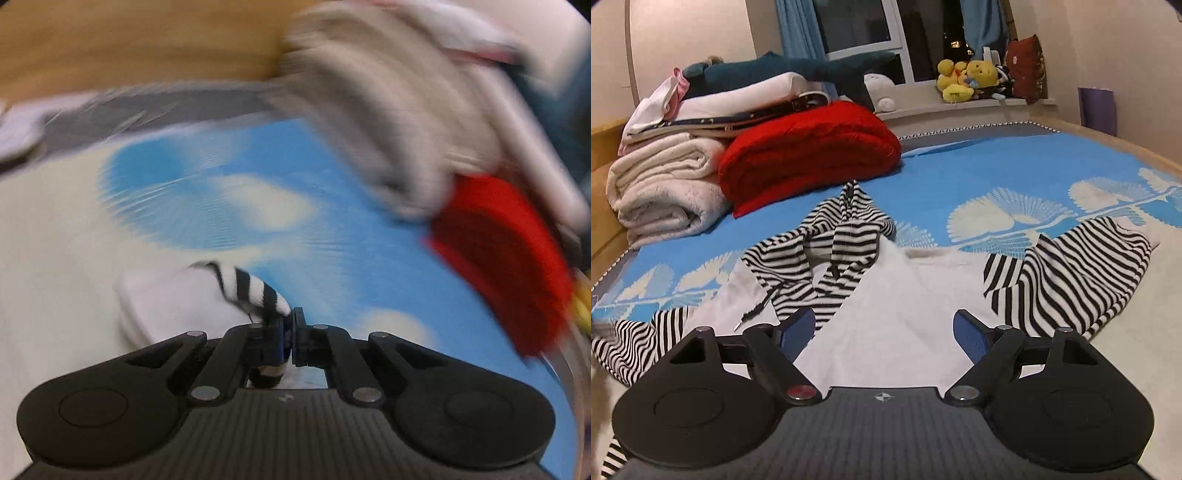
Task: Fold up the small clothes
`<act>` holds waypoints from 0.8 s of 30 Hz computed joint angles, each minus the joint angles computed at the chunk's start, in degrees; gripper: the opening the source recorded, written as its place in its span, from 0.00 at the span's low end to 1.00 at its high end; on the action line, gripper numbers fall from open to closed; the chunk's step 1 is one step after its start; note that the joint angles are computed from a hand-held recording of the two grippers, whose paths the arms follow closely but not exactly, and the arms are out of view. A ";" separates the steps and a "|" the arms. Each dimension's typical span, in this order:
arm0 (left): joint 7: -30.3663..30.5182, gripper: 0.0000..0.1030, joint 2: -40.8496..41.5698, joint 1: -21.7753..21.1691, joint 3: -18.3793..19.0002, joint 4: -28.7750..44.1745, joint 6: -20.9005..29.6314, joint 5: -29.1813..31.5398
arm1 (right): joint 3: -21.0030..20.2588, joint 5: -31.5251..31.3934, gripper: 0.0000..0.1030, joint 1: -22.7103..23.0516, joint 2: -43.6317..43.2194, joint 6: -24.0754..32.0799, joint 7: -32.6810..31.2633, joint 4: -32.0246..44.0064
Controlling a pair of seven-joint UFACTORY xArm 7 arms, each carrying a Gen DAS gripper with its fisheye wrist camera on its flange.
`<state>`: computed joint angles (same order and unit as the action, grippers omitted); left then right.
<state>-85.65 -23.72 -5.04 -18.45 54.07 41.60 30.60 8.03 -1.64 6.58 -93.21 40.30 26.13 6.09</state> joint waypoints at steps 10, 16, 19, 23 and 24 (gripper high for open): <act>11.14 0.96 38.93 -20.51 -15.05 32.58 -2.25 2.89 | -4.70 -0.29 0.80 -4.77 -2.06 1.34 -1.50 0.76; 15.30 0.96 26.77 -22.84 -13.18 18.77 5.68 -3.51 | -11.89 3.37 0.80 -9.29 -0.55 3.29 -2.68 1.48; 12.67 0.98 17.76 -25.19 -11.44 13.24 15.41 -2.85 | -13.56 5.90 0.80 -9.36 0.12 3.19 -3.57 1.40; 8.84 1.00 9.95 -27.31 -10.25 6.86 23.86 2.91 | -14.08 8.66 0.80 -8.66 0.57 2.40 -4.75 0.78; 8.52 1.00 8.68 -27.49 -9.96 5.16 24.69 4.00 | -13.68 9.05 0.80 -8.80 0.53 2.06 -4.75 0.53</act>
<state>-77.13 -15.04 -32.53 -28.41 59.22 66.28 34.60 -5.65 7.41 -2.23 -92.68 42.36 21.38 6.62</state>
